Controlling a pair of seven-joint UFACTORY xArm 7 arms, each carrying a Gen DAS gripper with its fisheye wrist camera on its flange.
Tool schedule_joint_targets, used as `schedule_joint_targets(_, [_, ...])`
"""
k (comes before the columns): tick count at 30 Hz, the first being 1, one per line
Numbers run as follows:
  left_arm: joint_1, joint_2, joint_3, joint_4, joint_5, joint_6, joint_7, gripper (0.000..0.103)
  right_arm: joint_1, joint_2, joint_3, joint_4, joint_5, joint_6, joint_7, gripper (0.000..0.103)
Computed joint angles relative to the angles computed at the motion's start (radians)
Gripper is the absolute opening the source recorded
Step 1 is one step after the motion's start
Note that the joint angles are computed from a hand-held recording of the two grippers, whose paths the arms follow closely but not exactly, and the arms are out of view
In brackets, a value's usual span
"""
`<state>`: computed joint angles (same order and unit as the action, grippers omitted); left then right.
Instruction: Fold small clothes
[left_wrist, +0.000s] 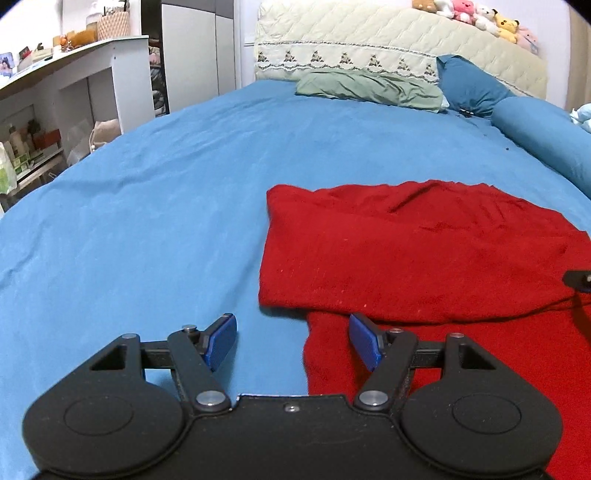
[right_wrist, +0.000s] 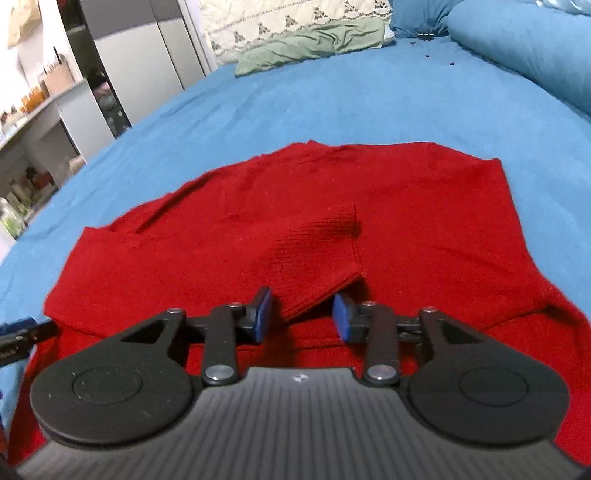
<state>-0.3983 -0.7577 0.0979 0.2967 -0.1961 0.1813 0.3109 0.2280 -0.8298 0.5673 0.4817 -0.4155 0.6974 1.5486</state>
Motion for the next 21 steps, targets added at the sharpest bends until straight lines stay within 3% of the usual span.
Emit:
schedule_joint_targets(2, [0.004,0.007,0.005,0.0,0.008,-0.008,0.011,0.072,-0.001,-0.021,-0.006,-0.008,0.0,-0.017,0.012,0.063])
schedule_joint_targets(5, [0.007,0.013,0.009,-0.004,0.01,-0.015,0.016,0.072,-0.027,-0.034,-0.015,-0.025,0.004,-0.042,0.035,0.061])
schedule_joint_targets(6, [0.003,0.019,0.015,-0.003,0.009,-0.018,0.019,0.072,-0.031,-0.03,-0.026,-0.029,0.007,-0.053,0.031,0.044])
schedule_joint_targets(7, [0.0,0.026,0.018,-0.001,0.008,-0.023,0.022,0.072,-0.035,-0.019,-0.039,-0.029,0.007,-0.063,0.017,0.02])
schedule_joint_targets(14, [-0.028,0.08,0.025,0.02,0.008,-0.067,0.035,0.072,-0.146,0.039,-0.072,0.156,-0.091,-0.02,-0.155,0.02])
schedule_joint_targets(19, [-0.093,0.154,0.052,0.06,0.004,-0.113,0.078,0.071,-0.229,0.075,-0.042,0.313,-0.189,0.112,-0.329,0.02])
schedule_joint_targets(21, [-0.124,0.189,0.063,0.081,0.001,-0.133,0.093,0.061,-0.207,0.064,-0.062,0.308,-0.165,0.146,-0.361,0.02])
